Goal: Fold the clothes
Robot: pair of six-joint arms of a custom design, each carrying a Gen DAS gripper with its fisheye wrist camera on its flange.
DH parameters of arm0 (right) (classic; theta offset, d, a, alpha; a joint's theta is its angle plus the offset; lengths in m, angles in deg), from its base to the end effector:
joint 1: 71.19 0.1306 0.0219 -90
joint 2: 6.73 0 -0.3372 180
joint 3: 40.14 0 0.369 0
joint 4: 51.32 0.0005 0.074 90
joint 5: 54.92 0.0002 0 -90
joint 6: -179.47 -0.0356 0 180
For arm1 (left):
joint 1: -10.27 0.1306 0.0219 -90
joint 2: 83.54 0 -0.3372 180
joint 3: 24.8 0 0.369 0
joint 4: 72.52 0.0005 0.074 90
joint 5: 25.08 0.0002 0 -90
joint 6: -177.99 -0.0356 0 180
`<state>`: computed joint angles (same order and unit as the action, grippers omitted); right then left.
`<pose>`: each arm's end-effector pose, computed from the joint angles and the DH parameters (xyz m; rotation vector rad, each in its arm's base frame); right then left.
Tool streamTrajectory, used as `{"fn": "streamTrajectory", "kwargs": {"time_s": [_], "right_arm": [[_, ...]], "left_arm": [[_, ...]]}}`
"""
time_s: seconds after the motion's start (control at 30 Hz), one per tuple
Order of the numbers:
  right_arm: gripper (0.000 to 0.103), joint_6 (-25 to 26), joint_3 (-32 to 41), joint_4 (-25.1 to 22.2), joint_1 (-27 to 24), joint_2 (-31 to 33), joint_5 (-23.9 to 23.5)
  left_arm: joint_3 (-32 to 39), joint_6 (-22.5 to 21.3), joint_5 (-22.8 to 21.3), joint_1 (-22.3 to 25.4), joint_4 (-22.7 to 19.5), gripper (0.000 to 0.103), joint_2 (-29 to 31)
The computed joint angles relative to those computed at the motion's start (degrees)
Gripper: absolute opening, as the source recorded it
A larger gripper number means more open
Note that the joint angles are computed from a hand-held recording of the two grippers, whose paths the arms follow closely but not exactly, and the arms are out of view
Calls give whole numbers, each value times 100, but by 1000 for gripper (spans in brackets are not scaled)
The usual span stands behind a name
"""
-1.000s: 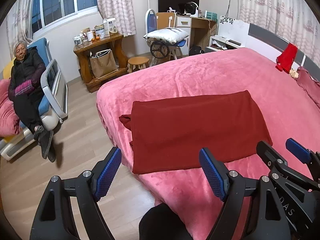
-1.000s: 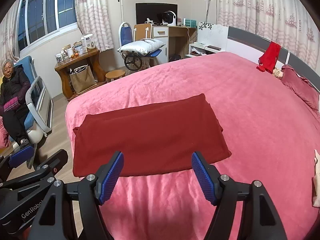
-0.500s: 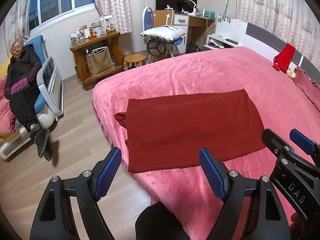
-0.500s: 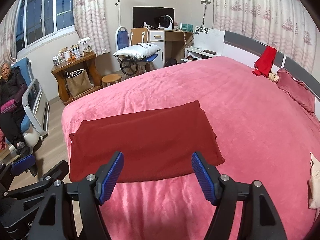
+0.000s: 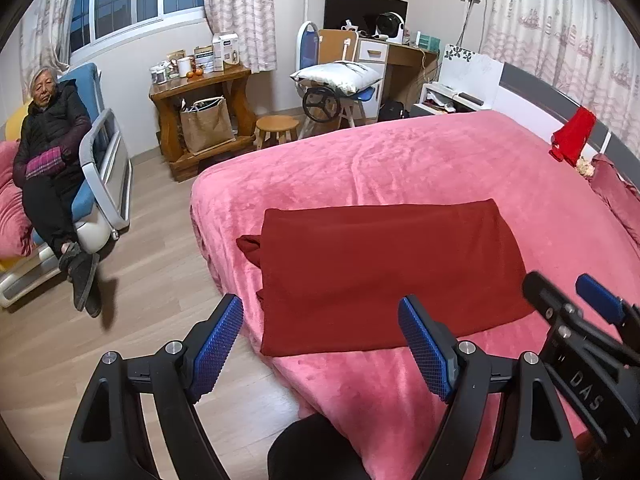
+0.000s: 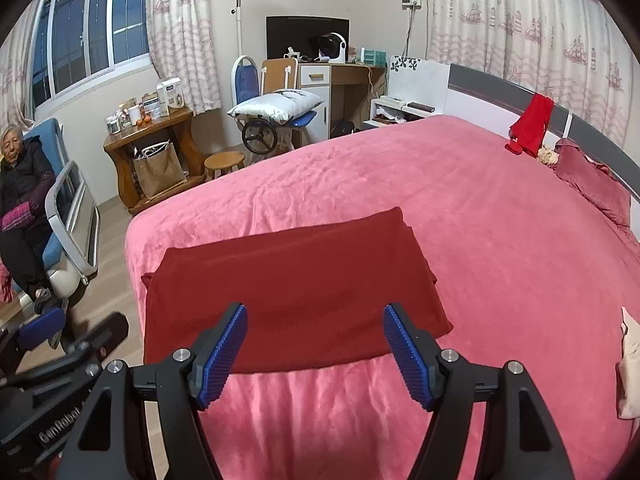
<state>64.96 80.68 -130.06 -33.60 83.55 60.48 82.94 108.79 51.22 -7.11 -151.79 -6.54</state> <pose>0.3361 0.2388 0.5760 -0.0654 2.3087 0.0090 0.3220 -0.0925 0.5663 -0.1795 2.3796 -0.0245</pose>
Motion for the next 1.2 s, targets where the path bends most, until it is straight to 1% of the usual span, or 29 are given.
{"fn": "streamTrajectory", "kwargs": {"time_s": [0.13, 0.2, 0.27, 0.3, 0.33, 0.37, 0.43, 0.47, 0.5, 0.67, 0.83, 0.9, 1.0, 1.07, 1.1, 1.2], "right_arm": [[71, 45, 105, 22, 39, 58, 95], [71, 48, 114, 10, 45, 72, 105], [71, 41, 105, 1, 44, 77, 99], [71, 33, 96, 3, 44, 77, 91], [71, 26, 86, 4, 44, 74, 86], [71, 23, 74, 4, 45, 68, 87], [71, 30, 57, 11, 41, 54, 80], [71, 26, 43, 22, 37, 42, 70], [71, 8, 19, 46, 26, 21, 59], [71, 2, -17, 50, 1, 8, 32], [71, -11, -16, 48, -6, 20, 13], [71, -19, -29, 60, -2, 10, 9], [71, -45, -63, 80, -5, -16, 0], [71, -56, -71, 85, -9, -25, 9], [71, -61, -76, 87, -11, -29, 14], [71, -94, -91, 72, -19, -31, -8]], "left_arm": [[75, -9, -75, -13, -120, 81, 71], [215, -11, -258, -85, -333, 81, 199], [351, 2, -530, -192, -576, 82, 335], [391, 5, -689, -254, -667, 82, 383], [374, -7, -795, -302, -667, 82, 380], [323, -21, -741, -305, -596, 82, 335], [266, -2, -384, -234, -484, 82, 263], [252, 2, -277, -216, -454, 82, 244], [245, -9, -270, -226, -439, 82, 238], [278, -97, -519, -333, -452, 82, 254], [309, -78, -383, -266, -477, 82, 280], [222, -51, -373, -263, -392, 82, 216], [59, -19, -683, -382, -173, 82, 68], [-22, -74, -922, -468, -6, 82, -17], [-24, -102, -957, -485, 34, 82, -33], [-7, -87, -864, -436, 13, 82, -11]]}}
